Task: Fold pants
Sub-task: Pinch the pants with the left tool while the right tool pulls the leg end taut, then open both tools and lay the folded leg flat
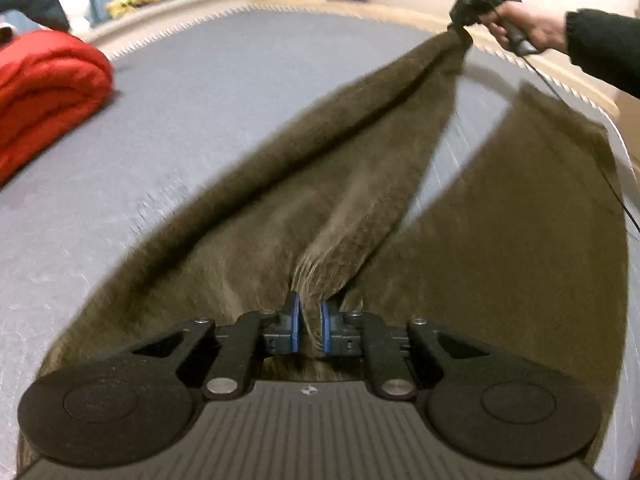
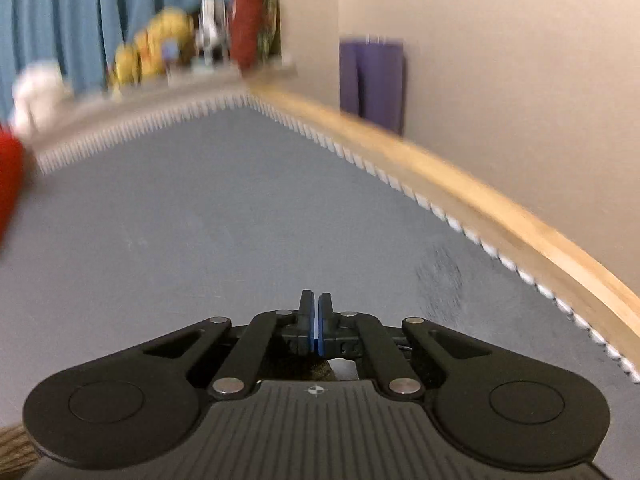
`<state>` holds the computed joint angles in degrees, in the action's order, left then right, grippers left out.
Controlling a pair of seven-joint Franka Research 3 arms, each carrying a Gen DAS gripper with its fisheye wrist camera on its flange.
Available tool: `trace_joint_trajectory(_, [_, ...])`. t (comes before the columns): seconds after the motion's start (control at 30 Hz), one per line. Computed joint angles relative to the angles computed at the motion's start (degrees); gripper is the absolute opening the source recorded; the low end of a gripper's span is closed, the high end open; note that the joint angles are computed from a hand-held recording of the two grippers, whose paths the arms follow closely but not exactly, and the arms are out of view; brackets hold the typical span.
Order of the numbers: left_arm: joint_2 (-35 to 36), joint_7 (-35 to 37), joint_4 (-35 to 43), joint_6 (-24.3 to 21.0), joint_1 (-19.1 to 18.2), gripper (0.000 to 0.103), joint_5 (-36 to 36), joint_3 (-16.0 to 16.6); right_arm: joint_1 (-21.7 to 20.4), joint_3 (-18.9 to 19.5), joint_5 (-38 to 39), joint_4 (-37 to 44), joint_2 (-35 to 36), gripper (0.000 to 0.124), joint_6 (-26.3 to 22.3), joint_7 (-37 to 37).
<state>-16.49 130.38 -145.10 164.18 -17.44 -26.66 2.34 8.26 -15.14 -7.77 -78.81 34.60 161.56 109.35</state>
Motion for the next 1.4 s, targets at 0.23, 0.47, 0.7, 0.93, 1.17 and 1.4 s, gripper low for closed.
trace_joint_trajectory(0.23, [-0.3,3.7,2.3,-1.3,-2.2,0.033,-11.8,3.2,2.5,-5.0,9.2,-17.8,-5.9,0.051,14.2,15.2])
trace_joint_trajectory(0.47, [0.9,13.7,3.2,4.4,-5.7,0.033,-23.6,2.7,-4.3,9.3,49.1,-29.1,-11.1,0.051,20.8,-14.3])
trace_joint_trajectory(0.7, [4.7,4.6,1.7,9.4,-2.2,0.038,-12.6,-4.1,-12.8,18.9,18.6,-23.9,-6.9,0.051,17.6,2.1])
trace_joint_trajectory(0.93, [7.2,-11.3,0.3,10.9,4.8,0.022,7.4,-8.5,0.3,4.8,9.9,-18.5,-4.7,0.011,11.3,9.0])
trace_joint_trajectory(1.17, [3.7,3.5,1.0,7.7,-7.6,0.012,-5.2,3.9,16.4,-14.8,-3.3,-33.0,-18.6,0.007,18.1,25.5])
trace_joint_trajectory(1.4, [0.6,9.8,3.6,-6.7,-3.2,0.031,-12.5,4.0,23.4,-22.8,-6.5,-40.4,-22.4,0.016,4.7,31.5])
